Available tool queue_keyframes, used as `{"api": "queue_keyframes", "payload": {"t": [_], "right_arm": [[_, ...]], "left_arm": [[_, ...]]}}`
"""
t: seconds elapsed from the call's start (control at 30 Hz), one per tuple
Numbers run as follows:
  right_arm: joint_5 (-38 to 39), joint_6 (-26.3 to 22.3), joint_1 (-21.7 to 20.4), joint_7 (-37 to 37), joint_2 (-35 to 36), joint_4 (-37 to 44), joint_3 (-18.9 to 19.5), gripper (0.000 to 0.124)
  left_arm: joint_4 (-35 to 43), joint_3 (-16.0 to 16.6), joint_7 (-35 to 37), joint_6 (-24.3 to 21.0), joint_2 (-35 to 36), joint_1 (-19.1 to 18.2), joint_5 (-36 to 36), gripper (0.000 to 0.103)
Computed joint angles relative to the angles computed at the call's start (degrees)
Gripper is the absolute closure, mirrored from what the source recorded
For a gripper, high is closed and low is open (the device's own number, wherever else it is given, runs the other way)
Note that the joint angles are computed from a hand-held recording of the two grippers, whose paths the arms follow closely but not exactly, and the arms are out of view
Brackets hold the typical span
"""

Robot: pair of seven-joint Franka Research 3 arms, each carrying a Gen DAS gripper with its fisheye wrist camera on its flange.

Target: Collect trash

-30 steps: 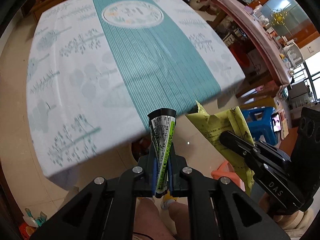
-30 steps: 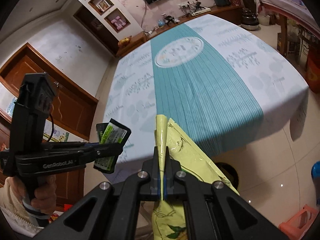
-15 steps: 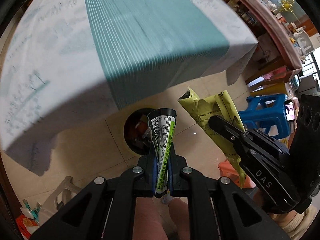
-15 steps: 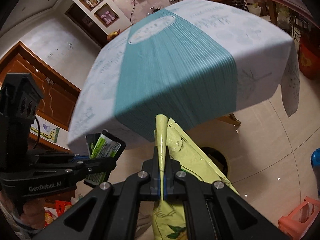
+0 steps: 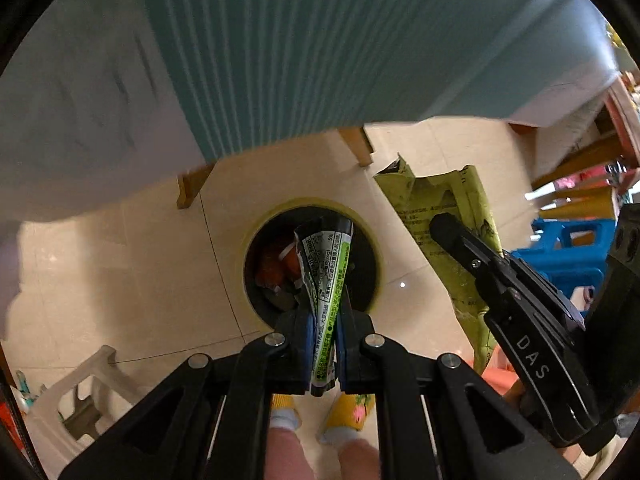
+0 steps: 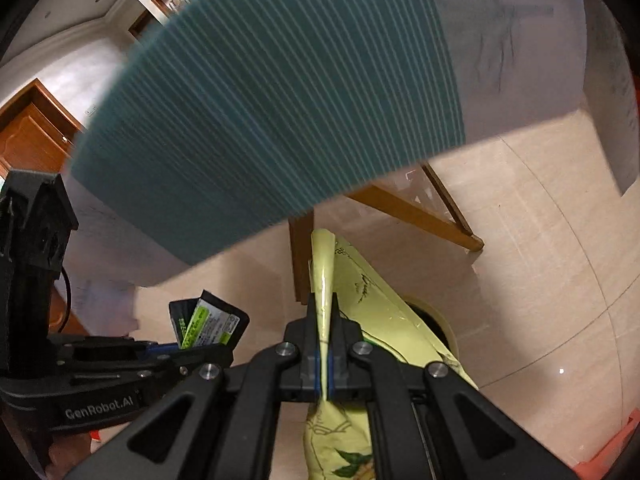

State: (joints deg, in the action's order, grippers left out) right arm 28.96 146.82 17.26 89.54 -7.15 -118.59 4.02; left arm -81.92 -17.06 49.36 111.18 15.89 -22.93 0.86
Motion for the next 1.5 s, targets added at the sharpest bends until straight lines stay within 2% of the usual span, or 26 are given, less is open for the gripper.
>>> {"api": "queue_keyframes", "payload": {"t": [0.33, 0.5, 0.6, 0.63, 0.7, 0.73, 0.83, 0.87, 0.9, 1.1, 1.27, 1.37, 1.5], "right_arm": [[10.6, 12.8, 1.9, -10.9, 7.5, -4.7, 1.2, 0.120], [16.7, 15.3, 1.6, -16.7, 11.3, -4.6, 2.4, 0.118], [21.0, 14.8, 1.0, -20.7, 12.8, -4.3, 3.4, 0.116], [20.4, 14.2, 1.0, -20.3, 13.2, -4.2, 3.3, 0.110], [17.7, 13.9, 1.2, -18.3, 13.9, -4.4, 3.0, 0.100], [16.0, 14.1, 1.4, -16.8, 13.7, -4.9, 2.9, 0.095], [15.2, 14.6, 1.0, -15.8, 13.2, -6.5, 2.8, 0.079], [15.8, 14.7, 0.9, -16.0, 12.7, -7.2, 3.0, 0.077], [17.2, 14.8, 0.6, -17.2, 12.2, -7.8, 3.2, 0.075], [15.1, 15.5, 1.0, -16.2, 10.0, -10.1, 2.5, 0.074], [11.3, 14.6, 1.2, -14.2, 7.7, -11.2, 1.8, 0.074], [5.8, 12.5, 1.1, -10.2, 6.1, -11.2, 1.3, 0.074], [0.4, 8.0, 0.6, -6.1, 3.6, -10.1, 0.9, 0.074]], "left_arm": [[-11.8, 0.6, -3.2, 13.5, 0.5, 0.2, 3.4, 0.095], [-12.2, 0.7, -3.6, 16.7, 3.3, -0.1, 5.4, 0.093], [-12.9, 0.5, -3.2, 18.6, 3.7, 0.1, 5.2, 0.080], [-13.0, 0.7, -3.8, 19.0, 4.3, -0.2, 6.0, 0.078], [-13.5, 0.6, -3.7, 19.1, 4.6, -0.1, 6.1, 0.074], [-13.5, 0.3, -3.0, 19.0, 4.7, 0.4, 5.2, 0.068], [-14.6, 0.4, -3.2, 19.0, 4.5, 0.5, 4.7, 0.050], [-14.9, 0.5, -3.6, 19.0, 4.3, 0.4, 5.0, 0.046], [-15.1, 0.5, -3.8, 19.0, 4.2, 0.3, 5.3, 0.045], [-14.3, 0.7, -4.2, 15.9, 3.7, -0.3, 7.4, 0.043], [-13.8, 0.8, -6.2, 13.9, 2.1, -1.4, 9.6, 0.036], [-12.8, 0.7, -7.4, 12.3, 1.2, -1.9, 10.3, 0.030], [-12.2, 0.4, -9.3, 11.2, -1.5, -2.2, 10.4, 0.028]]}}
